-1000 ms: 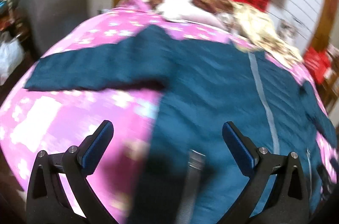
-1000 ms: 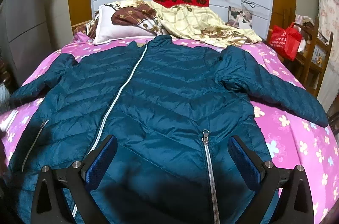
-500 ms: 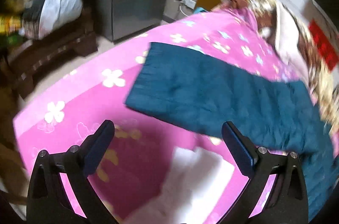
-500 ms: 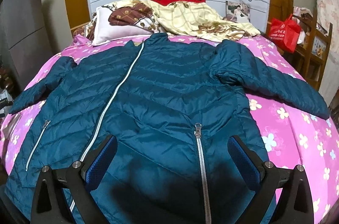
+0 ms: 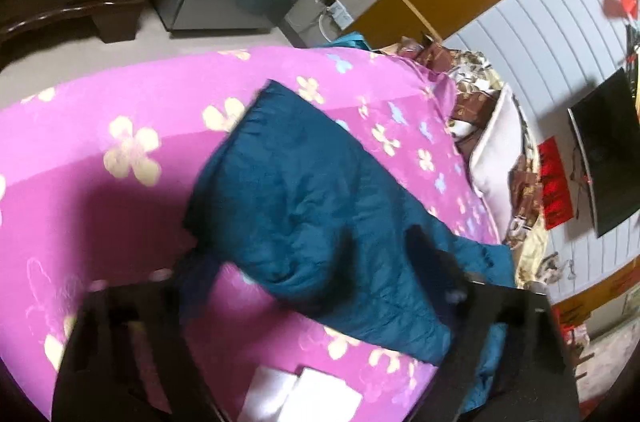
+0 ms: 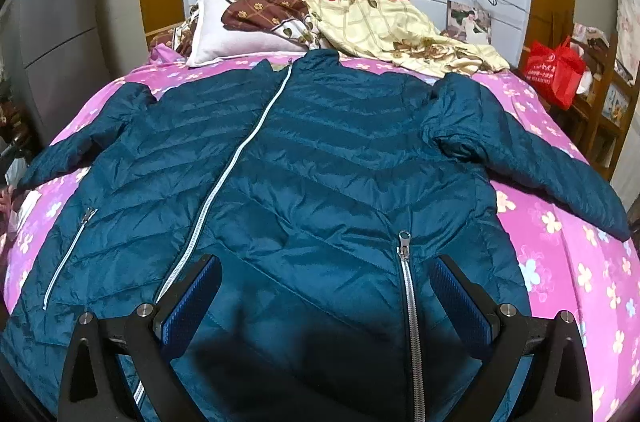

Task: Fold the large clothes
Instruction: 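Grasp the cuff of the sleeve nearest the left tool, then carry the sleeve across the jacket body with the left tool and release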

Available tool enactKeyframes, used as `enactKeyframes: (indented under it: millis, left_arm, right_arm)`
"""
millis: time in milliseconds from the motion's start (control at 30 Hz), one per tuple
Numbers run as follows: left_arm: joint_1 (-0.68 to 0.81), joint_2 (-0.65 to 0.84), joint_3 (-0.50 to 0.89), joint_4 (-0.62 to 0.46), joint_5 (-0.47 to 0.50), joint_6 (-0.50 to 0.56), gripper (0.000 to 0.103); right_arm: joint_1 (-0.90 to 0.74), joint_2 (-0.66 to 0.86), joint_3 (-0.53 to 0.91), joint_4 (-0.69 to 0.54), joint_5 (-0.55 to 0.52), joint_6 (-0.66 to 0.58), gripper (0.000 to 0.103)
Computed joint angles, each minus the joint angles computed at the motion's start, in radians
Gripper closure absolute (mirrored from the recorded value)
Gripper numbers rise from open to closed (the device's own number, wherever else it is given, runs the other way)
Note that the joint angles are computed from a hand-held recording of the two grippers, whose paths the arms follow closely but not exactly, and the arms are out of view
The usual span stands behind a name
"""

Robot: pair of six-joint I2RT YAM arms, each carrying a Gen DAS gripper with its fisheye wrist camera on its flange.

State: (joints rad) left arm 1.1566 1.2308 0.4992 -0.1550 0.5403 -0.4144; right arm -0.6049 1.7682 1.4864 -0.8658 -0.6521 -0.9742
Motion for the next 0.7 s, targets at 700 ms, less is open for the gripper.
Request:
enactKeyframes:
  millis: [700]
  left_arm:
    - [-0.875,-0.249,0.335,-0.308,-0.657,-0.240,0.097]
  right_arm:
    - [-0.027,0.016,0.016,0.034,0.034,0.005,0.000]
